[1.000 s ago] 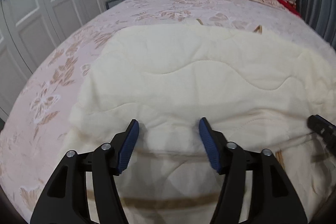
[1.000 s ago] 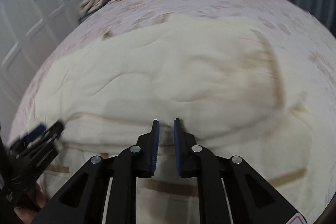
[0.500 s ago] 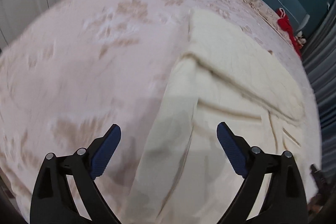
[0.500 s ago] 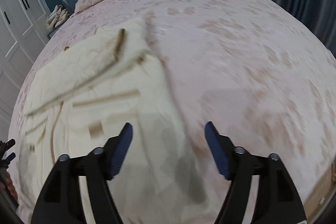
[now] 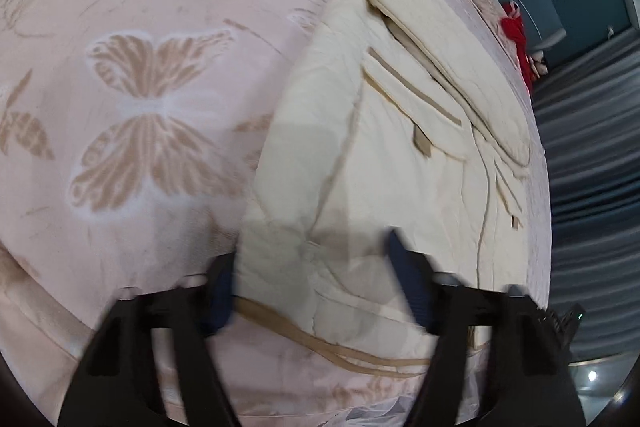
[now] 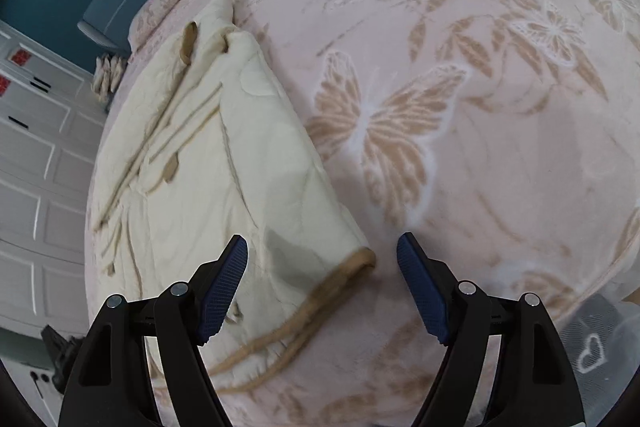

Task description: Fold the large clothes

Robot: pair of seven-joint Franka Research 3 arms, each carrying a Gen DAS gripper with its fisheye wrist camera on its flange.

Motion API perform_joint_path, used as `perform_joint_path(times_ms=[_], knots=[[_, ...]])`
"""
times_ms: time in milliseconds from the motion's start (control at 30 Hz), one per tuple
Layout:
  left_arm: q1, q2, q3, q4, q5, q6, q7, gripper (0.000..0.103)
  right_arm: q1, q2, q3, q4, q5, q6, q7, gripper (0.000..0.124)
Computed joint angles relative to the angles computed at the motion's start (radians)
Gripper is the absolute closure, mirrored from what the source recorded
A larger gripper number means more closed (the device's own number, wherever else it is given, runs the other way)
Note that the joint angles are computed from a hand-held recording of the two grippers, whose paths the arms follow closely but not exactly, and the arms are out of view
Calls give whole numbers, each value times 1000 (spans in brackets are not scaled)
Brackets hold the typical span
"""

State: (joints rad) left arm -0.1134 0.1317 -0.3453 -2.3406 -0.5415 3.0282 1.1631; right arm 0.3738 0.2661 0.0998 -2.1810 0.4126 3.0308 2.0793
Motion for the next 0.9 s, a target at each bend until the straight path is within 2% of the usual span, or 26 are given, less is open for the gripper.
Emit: perform_joint_path(times_ms=[33, 67, 100, 133, 233, 300, 433, 567, 733, 833, 900], knots=[[-11, -2, 12, 1, 31, -9, -23, 68, -45, 15, 62, 19, 97, 13, -92, 62], [-23, -7, 26, -2, 67, -12, -53, 78, -91, 28, 112, 41, 128, -4, -127, 86], [-28, -20, 29, -10, 85, -8, -65, 84, -104, 36, 128, 58, 147, -27, -148, 110], [-13, -36, 13, -18, 45, -5, -24, 87, -92, 34, 118, 67, 151, -41, -155, 114], [-36, -96, 24, -42, 23, 6, 12, 92, -7, -13, 35, 51, 47, -55, -114, 117], [-63, -143, 53, -54, 98, -11, -30, 96, 2, -64, 27, 26, 16, -72, -132, 119], [-127, -253, 101, -94, 82, -77, 22, 96, 10, -181, 16, -30, -53, -157, -173, 119], [-182, -414, 133, -179, 139, -193, -6, 96, 13, -323, 21, -93, -105, -348, -239, 119], [-272, -692, 175, -319, 178, -410, -101, 96, 35, -535, 24, -191, -56, -650, -337, 119], [-317, -830, 182, -375, 196, -503, -207, 96, 47, -630, 31, -229, -24, -738, -345, 119], [-333, -879, 182, -389, 212, -525, -265, 96, 47, -671, 43, -248, -18, -738, -330, 119]])
